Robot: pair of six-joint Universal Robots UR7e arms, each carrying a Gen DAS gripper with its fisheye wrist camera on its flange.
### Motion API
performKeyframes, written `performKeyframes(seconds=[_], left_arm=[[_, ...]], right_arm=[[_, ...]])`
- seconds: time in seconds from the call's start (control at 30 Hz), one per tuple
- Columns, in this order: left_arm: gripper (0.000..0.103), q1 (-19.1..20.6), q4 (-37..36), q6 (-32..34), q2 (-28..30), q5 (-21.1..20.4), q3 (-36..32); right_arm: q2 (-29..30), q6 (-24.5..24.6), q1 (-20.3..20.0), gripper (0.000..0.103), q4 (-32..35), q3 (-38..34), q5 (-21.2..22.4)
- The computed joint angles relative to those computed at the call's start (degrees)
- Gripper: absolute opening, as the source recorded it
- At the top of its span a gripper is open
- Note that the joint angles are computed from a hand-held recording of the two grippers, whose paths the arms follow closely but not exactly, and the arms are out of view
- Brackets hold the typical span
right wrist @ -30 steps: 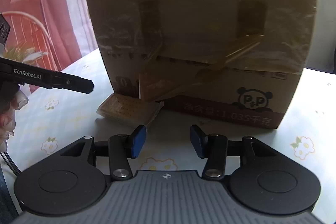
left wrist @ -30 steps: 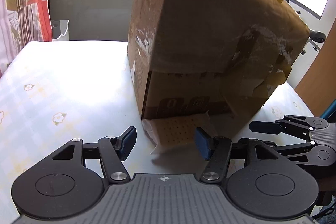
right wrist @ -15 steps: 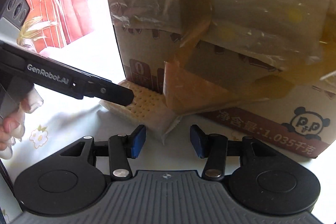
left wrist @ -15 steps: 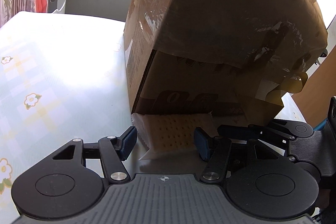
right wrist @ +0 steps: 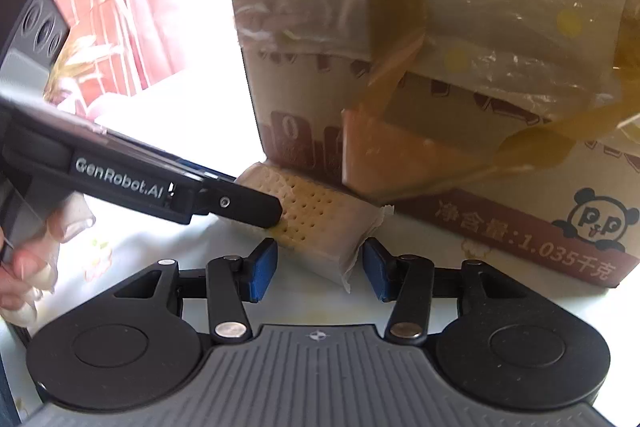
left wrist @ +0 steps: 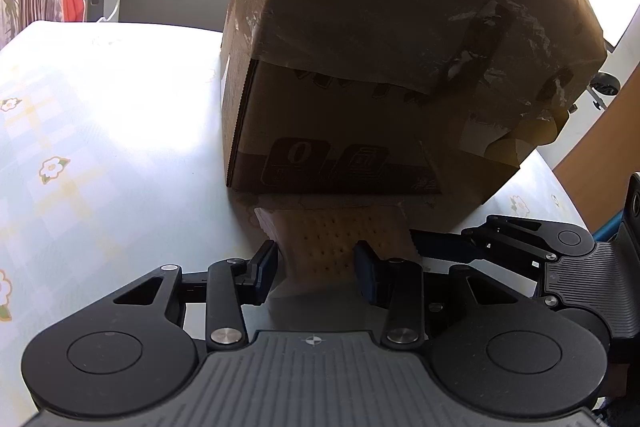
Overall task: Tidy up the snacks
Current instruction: 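Grasp the cracker pack with the left tool, then carry the cracker pack over the box and release it inside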
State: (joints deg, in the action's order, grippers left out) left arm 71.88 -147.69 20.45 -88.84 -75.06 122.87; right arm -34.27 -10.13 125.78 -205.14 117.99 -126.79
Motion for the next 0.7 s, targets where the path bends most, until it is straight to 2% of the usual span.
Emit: performKeyframes(seconds=[0.27,0.57,0.7], left_arm=[[0.044,-2.67,0.6,-2.66,-3.8,1.93,4.39],[0.044,-6.93,4.83,-6.45,-7.7,4.27,7.54],[0.044,-9.34,4.89,-7.2,-9.34,4.55,8.88]], right_arm=[[-0.97,4.57,2.09,0.05,-1.84,3.97,-0.83],[-2.5,10.11,3.92,0.05,-5.58,8.73,-0.47],[-3.22,9.64,4.91,0.05,-9.41,9.99,-1.09]])
